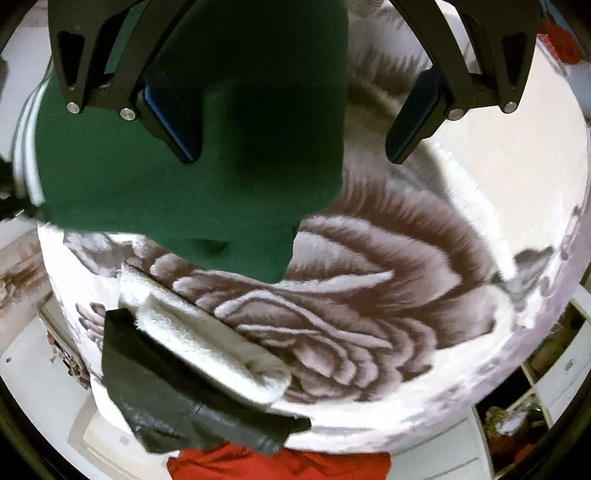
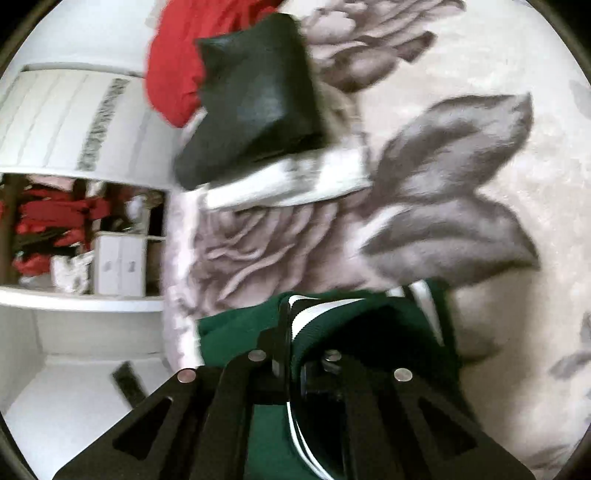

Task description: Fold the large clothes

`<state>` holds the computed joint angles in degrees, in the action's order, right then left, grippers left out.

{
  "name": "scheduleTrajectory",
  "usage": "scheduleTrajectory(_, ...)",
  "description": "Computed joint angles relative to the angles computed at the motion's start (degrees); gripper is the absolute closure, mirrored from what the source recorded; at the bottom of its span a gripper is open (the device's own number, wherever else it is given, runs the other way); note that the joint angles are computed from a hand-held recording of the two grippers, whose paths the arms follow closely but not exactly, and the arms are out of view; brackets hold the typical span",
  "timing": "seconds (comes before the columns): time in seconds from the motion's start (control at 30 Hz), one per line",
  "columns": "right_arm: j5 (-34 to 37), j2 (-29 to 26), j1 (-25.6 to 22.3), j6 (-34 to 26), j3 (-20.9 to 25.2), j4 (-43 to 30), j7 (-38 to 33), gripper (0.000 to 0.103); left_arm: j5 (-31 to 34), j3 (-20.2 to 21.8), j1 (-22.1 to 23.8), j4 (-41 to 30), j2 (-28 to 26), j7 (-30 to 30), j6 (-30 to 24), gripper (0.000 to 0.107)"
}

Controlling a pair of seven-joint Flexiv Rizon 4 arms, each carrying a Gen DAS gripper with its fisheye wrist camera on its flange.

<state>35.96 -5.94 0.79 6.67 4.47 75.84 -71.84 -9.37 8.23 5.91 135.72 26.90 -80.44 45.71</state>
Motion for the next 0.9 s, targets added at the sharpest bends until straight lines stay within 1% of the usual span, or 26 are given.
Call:
scheduleTrajectory(0.07, -5.25, -3.51, 1.41, -3.05, 0.14, -0.82, 0.31, 0.100, -1.23, 0.39, -0.18, -0.58, -2.04, 0.74, -0.15, 0.004)
scheduleTrajectory(0.1, -6.47, -4.30, 1.34, -4.63, 0.14, -0.82, 0.81, 0.097, -1.84, 0.70, -0.11, -0.79, -2.68, 0.95, -0.78, 0.004)
scheduleTrajectory(0.13, -5.93, -5.42, 1.00, -6.75, 0.19, -1.34, 1.61, 0.095, -2.46, 1.10, -0.02, -0.86, -2.78, 1.13, -1.40, 0.004)
scheduleTrajectory(0.17, -3.86, -6.12, 0.10, -8.48, 0.16, -1.98, 2.64, 0.091, -3.29, 1.70, -0.08, -0.72, -2.43, 1.71, -1.97, 0.004)
scheduleTrajectory(0.2, -1.01, -6.18, -1.21, -9.41, 0.09, -2.27, 3.78, 0.082, -3.54, 1.82, -0.01, -0.50, -1.96, 1.92, -2.25, 0.004)
scheduleTrajectory(0.23, 2.49, -5.95, -2.93, -11.11, -0.13, -3.01, 4.77, 0.065, -3.37, 2.05, 0.26, -0.35, -1.14, 2.10, -2.97, 0.004)
scheduleTrajectory(0.27, 4.45, -5.41, -4.11, -11.81, -0.14, -2.98, 4.62, 0.053, -3.06, 2.10, 0.63, -0.32, -0.39, 1.96, -3.69, 0.004)
scheduleTrajectory(0.3, 6.34, -4.26, -5.44, -12.43, -0.29, -2.50, 4.02, 0.035, -2.67, 2.19, 1.01, -0.16, 0.84, 1.64, -4.33, 0.004)
scheduleTrajectory(0.37, 8.32, -1.60, -7.20, -14.17, -0.81, -1.23, 2.25, 0.034, -1.63, 2.17, 1.72, 0.39, 3.13, 0.97, -4.60, 0.004)
scheduleTrajectory(0.47, 11.65, 0.88, -8.98, -21.18, -2.20, 1.04, -0.11, 0.034, 0.49, 2.17, 3.14, 1.39, 6.69, -1.06, -5.66, 0.004)
scheduleTrajectory(0.53, 12.41, 2.42, -8.84, -23.78, -2.54, 3.84, -1.26, 0.034, 1.69, 2.34, 3.96, 2.04, 8.57, -2.33, -7.29, 0.004)
scheduleTrajectory(0.57, 13.20, 3.05, -8.58, -24.34, -2.63, 5.26, -2.45, 0.034, 2.15, 2.44, 4.22, 2.43, 9.26, -2.69, -7.83, 0.004)
scheduleTrajectory(0.6, 13.02, 4.50, -8.07, -22.75, -2.40, 7.37, -3.61, 0.043, 2.89, 2.41, 4.55, 2.79, 9.87, -2.98, -8.58, 0.004)
scheduleTrajectory(0.63, 10.99, 6.80, -7.07, -18.75, -1.75, 9.79, -4.26, 0.087, 3.38, 2.43, 4.68, 3.07, 10.28, -3.03, -9.11, 0.004)
scheduleTrajectory(0.67, 10.66, 8.01, -5.98, -17.24, -1.68, 10.67, -4.95, 0.100, 3.78, 2.59, 4.68, 3.63, 10.81, -2.85, -9.48, 0.004)
scheduleTrajectory(0.7, 10.04, 9.01, -4.86, -16.58, -1.65, 11.07, -4.96, 0.100, 4.22, 2.60, 4.70, 3.95, 10.98, -2.50, -9.68, 0.004)
scheduleTrajectory(0.77, 3.79, 11.65, -2.53, -10.89, -0.72, 11.68, -5.46, 0.100, 5.58, 2.20, 4.70, 4.52, 10.74, -1.39, -9.61, 0.004)
scheduleTrajectory(0.83, -1.74, 12.79, -1.00, -8.05, -0.70, 12.05, -4.25, 0.101, 4.57, 2.45, 3.88, 5.08, 9.87, -0.23, -8.63, 0.004)
scheduleTrajectory(0.87, -3.84, 13.09, -0.31, -7.76, -0.88, 12.54, -3.77, 0.101, 4.29, 2.37, 3.81, 4.96, 9.65, -0.22, -8.84, 0.004)
scheduleTrajectory(0.9, -7.65, 13.04, 0.76, -7.46, -0.41, 13.28, -4.27, 0.101, 3.97, 2.28, 3.75, 4.66, 9.06, -0.09, -8.93, 0.004)
